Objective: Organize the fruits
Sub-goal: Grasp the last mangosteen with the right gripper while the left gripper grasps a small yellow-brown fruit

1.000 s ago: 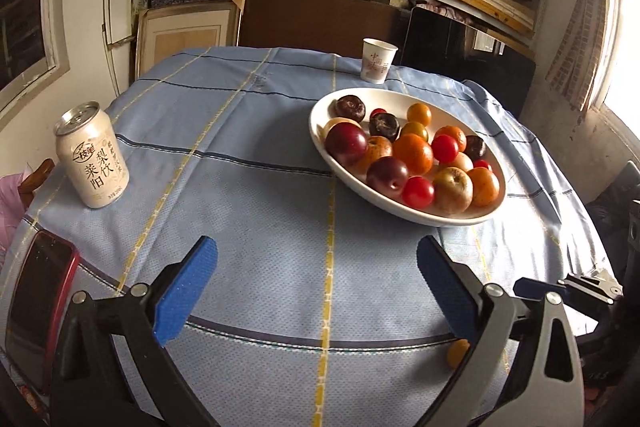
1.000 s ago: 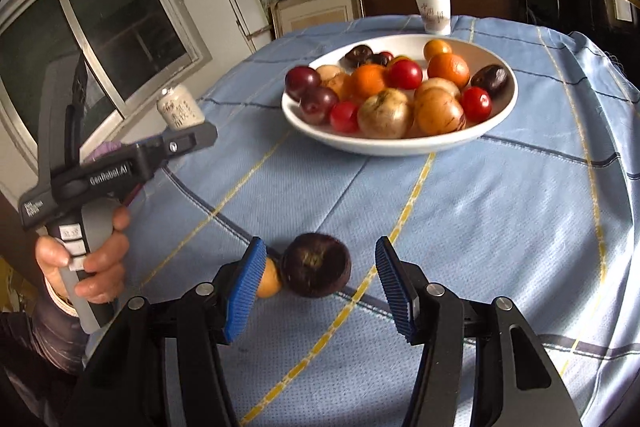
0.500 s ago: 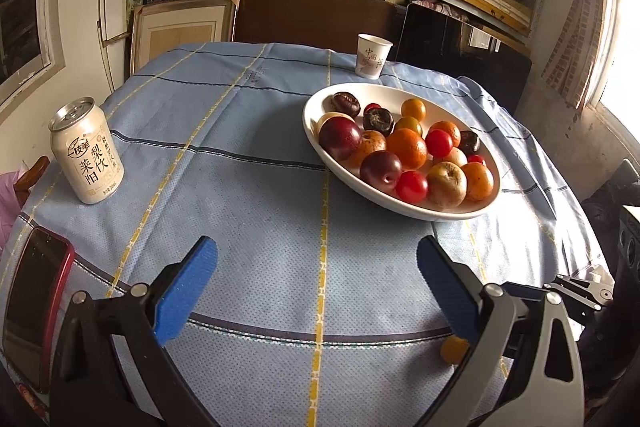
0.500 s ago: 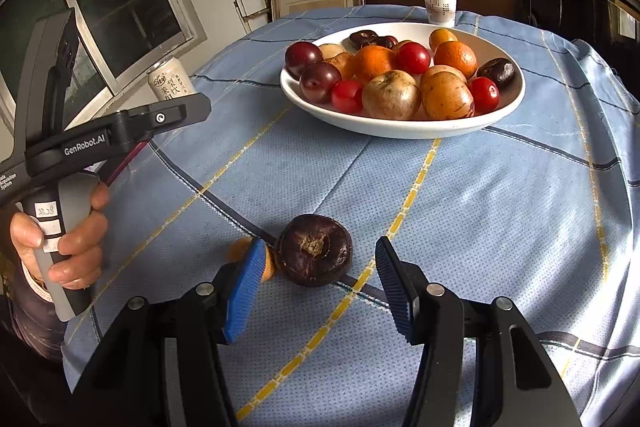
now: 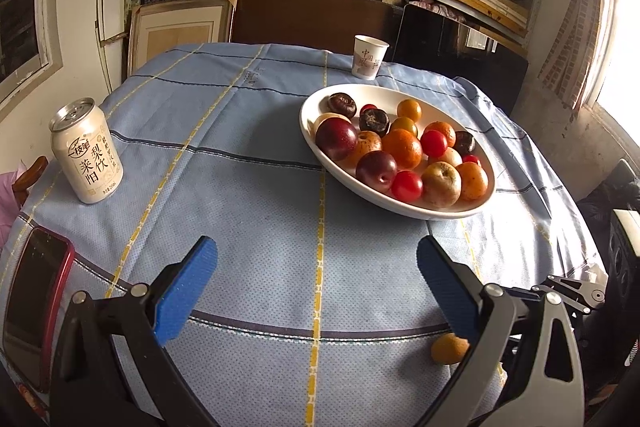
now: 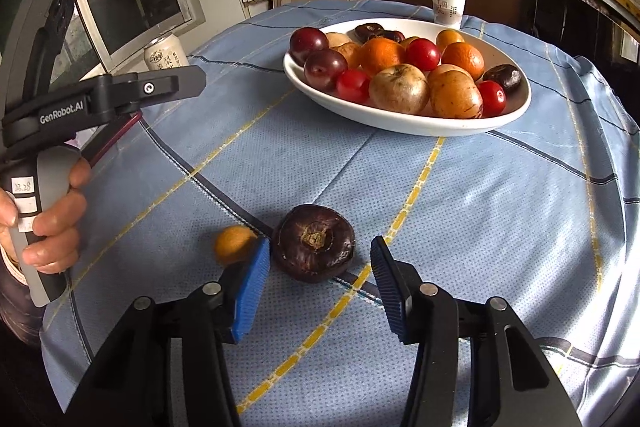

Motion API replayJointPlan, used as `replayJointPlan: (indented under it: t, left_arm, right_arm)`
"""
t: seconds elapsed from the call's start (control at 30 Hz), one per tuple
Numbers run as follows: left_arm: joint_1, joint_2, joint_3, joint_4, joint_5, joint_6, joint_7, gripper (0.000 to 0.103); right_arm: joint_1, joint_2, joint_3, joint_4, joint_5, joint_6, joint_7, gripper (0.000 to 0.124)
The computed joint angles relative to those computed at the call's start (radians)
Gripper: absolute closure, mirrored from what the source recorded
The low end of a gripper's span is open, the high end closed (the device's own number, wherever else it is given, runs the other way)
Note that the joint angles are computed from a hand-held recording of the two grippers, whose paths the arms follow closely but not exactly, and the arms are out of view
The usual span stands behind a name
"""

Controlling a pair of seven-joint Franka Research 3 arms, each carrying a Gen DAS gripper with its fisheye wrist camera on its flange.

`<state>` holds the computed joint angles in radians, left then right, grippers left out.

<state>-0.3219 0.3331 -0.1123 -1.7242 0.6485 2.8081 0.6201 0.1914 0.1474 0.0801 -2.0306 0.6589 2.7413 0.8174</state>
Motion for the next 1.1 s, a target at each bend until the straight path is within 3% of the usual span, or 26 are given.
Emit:
replayJointPlan:
  t: [0.3,0.5,0.57,0.63,0.7,0.73,0.87,1.0,1.1]
  left_arm:
    - [-0.004,0.001,0.002,0.003,0.007,-0.007,0.000,0.005]
    - [0.003,0.011,-0.013,0.009,-0.011,-0.011,0.025,0.005]
    - [0.045,0.026,-0.074,0.014,-0.100,-0.002,0.158,0.005]
    - [0.111,0.043,-0.173,0.012,-0.245,0.016,0.373,0.005]
    - [0.148,0.055,-0.246,0.010,-0.337,0.021,0.545,0.012]
    - [0.144,0.057,-0.253,0.011,-0.353,0.018,0.589,0.024]
    - [0.123,0.075,-0.266,0.028,-0.422,-0.022,0.728,0.046]
    - [0.143,0.090,-0.307,0.041,-0.556,-0.053,0.870,0.050]
    - [0.127,0.090,-0.300,0.040,-0.607,-0.065,0.938,0.062]
  right_arm:
    - [0.028,0.000,-0.003,-0.018,-0.117,0.060,0.066,0.080]
    - [-0.023,-0.010,0.011,0.002,0.102,0.044,-0.013,0.080]
    - [-0.028,-0.014,0.002,0.001,0.133,0.071,0.001,0.080]
    - [-0.042,-0.013,-0.004,0.010,0.178,0.054,0.006,0.080]
    - [-0.050,-0.010,-0.010,0.019,0.199,0.036,0.014,0.080]
    - [-0.052,-0.009,-0.013,0.020,0.205,0.034,0.020,0.080]
    - [-0.057,-0.004,-0.015,0.028,0.213,0.023,0.023,0.080]
    - [-0.053,-0.004,-0.016,0.026,0.194,0.020,0.030,0.080]
    - [-0.052,-0.005,-0.017,0.024,0.182,0.015,0.039,0.080]
